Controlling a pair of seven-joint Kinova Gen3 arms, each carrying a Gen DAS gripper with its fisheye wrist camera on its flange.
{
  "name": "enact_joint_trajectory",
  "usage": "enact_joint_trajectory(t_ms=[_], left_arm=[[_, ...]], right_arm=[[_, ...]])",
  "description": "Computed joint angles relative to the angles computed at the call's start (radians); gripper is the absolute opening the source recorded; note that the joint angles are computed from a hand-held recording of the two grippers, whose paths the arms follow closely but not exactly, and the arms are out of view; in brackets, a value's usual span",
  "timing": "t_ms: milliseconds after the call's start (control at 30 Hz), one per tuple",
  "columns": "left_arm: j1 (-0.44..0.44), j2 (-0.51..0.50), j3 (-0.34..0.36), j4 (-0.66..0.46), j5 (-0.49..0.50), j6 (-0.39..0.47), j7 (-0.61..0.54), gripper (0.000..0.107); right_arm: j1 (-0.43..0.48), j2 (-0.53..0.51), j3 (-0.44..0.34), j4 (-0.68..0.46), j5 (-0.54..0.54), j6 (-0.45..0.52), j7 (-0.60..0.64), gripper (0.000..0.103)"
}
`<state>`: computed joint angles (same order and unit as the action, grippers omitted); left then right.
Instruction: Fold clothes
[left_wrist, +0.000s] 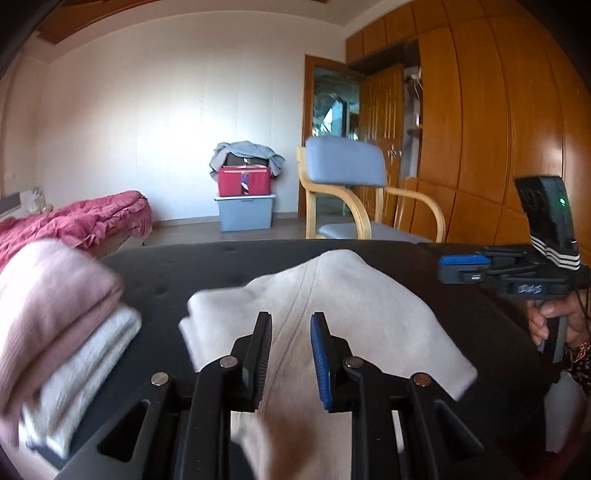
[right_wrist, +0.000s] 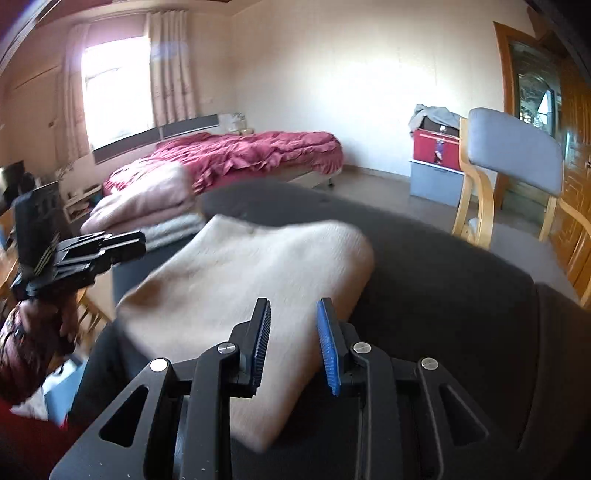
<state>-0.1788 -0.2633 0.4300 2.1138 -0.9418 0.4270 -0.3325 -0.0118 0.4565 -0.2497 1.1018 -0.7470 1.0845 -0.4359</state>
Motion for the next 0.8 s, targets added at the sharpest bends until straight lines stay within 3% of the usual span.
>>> enact_joint_trajectory(t_ms=[100,167,267,367,433,500,567,667,800], left_arm=[[-0.016,0.113,0.056,-0.090,0.043,0.120,-0.122,0.021],[-0.024,0.179,0.084,-0.127,0.025,0.201,-0.158,0.021],[0.064,0.232,-0.008,-0.126,0.022,0.278,-0.113,0.021],[0.144,0.192,-0.127,-0.048,0.009,0.210,0.009,0.023],[0.125,0.162,-0.131,0.002,-0.021,0.146,0.090,0.023],[0.087,0.162,-0.078,0.023,-0.090,0.146,0.171,0.023],[0.112,0.170,-0.071,0.036,-0.158,0.176,0.253,0.023],[0.200,0.160,-0.165,0.059,-0.188,0.154,0.291,0.023],[0.211,0.135,-0.224,0.088,-0.212,0.078,0.319,0.023]], right_arm=[[-0.134,0.022,0.042,-0.024,0.119,-0.110,-0.055,0.028],[-0.175,0.048,0.052,-0.060,0.198,-0.127,-0.102,0.028],[-0.233,0.109,0.052,-0.124,0.292,-0.105,-0.162,0.028],[-0.243,0.115,0.042,-0.106,0.302,-0.129,-0.099,0.028],[-0.217,0.141,0.014,-0.150,0.300,-0.079,-0.105,0.028],[-0.187,0.188,-0.035,-0.242,0.321,0.002,-0.134,0.028],[-0.173,0.222,-0.033,-0.335,0.278,0.072,-0.197,0.026],[-0.169,0.280,-0.026,-0.474,0.210,0.139,-0.269,0.026],[-0.273,0.369,0.030,-0.659,0.296,0.219,-0.310,0.026]])
